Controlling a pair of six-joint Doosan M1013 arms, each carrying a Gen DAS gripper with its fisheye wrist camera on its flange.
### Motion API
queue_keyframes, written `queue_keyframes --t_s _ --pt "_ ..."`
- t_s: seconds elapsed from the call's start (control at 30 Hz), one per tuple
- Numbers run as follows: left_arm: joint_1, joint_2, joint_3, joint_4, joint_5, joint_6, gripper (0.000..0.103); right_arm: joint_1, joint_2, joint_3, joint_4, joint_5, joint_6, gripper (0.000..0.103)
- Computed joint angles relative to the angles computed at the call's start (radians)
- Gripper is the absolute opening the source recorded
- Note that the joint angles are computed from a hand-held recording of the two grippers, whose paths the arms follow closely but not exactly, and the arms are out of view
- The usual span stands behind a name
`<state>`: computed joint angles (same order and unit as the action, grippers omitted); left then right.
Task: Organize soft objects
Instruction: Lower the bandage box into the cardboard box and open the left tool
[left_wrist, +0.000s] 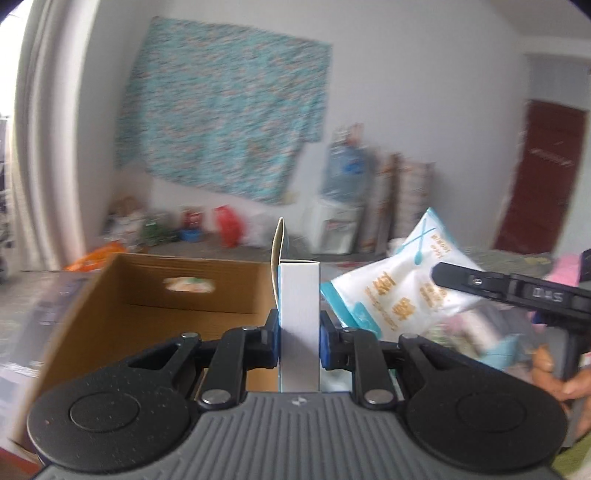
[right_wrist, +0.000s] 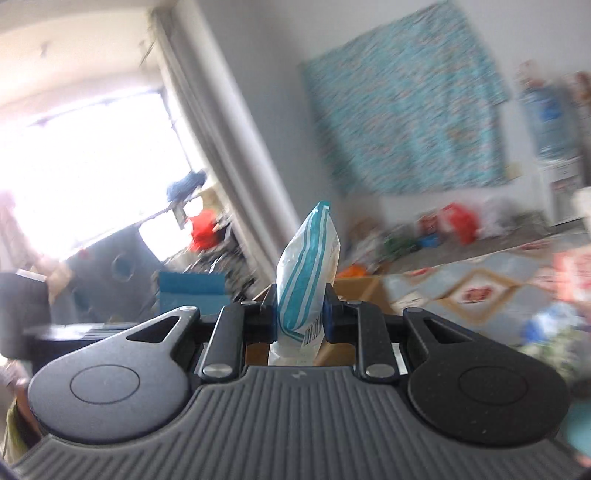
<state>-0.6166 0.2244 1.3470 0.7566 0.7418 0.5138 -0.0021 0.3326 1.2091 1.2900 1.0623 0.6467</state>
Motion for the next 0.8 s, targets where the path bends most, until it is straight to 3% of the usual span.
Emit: queue_keyframes --t_s 0.23,0.5,0.57,0.7,0.8 --pt "0.121 0.128 -0.186 -0.22 0.2 0.265 0.021 0.119 0.139 -0.228 -0.164 0.046 0.133 0.02" --pt "0.239 0.288 -0.373 -0.44 0.35 0.502 0.021 0.162 0.255 -0.38 -0.238 0.098 0.234 0.02" --pt "0.26 0.317 -0.405 -0.455 0.362 0.532 0.022 0.16 0.272 -0.392 -0.235 0.108 0.24 0.02" --pt "0.273 0.373 -0.458 -0.35 0.438 0.534 0.038 0.149 0.299 -0.413 -0.228 0.136 0.256 0.02" --pt "0.282 0.398 -0.486 -0.286 0.485 0.493 0.038 0.148 0.309 -0.425 -0.242 0.142 0.256 0.02"
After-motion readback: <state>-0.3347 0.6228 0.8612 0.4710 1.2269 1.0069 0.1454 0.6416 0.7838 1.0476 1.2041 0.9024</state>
